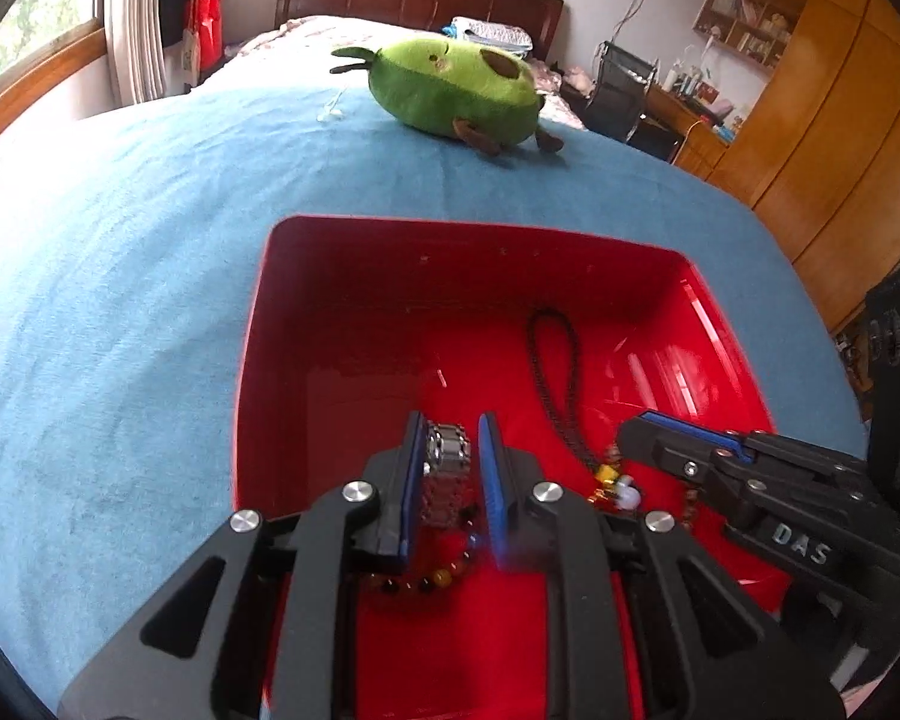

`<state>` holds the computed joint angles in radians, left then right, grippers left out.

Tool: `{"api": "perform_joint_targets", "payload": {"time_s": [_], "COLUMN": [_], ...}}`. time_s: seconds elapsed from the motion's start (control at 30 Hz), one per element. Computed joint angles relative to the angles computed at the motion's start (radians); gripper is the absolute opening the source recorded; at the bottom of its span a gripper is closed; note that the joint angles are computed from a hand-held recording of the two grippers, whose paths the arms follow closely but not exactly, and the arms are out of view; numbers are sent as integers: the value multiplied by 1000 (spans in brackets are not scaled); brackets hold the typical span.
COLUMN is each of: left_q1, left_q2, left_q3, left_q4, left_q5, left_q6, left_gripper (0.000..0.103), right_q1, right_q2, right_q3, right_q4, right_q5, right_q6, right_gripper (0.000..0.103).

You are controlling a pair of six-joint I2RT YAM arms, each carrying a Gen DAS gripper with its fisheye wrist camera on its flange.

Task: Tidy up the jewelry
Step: 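Open both tools to drop the watch and pendant into the tin, then reach the left tool to the silver bangle while the right tool grasps a silver ring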

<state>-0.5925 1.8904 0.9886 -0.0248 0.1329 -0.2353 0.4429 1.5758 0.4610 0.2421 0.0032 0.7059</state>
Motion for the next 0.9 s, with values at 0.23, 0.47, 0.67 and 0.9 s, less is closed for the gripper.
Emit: {"api": "perform_joint_targets", "payload": {"time_s": [0.23,0.47,0.67,0.9], "left_q1": [-8,-50,-116,-202], "left_q2": [-322,-647,-871,-1057], "left_q3": [-196,-358,-478,-637], "left_q4": [17,-59,-160,-234], "left_q5": [-37,-98,-183,-306], "left_q6": [-6,-11,-23,-56], "left_gripper": [52,88,98,99], "right_q1": [105,391,707,1017], "right_q2": [-328,-617,-667,-560], "right_q3": [-86,-121,-117,-86], "right_q4": [-159,-406,-604,-726], "right_q5": [130,363,560,695], "right_q6": [53,209,462,759], "right_gripper": [14,29,53,53]}}
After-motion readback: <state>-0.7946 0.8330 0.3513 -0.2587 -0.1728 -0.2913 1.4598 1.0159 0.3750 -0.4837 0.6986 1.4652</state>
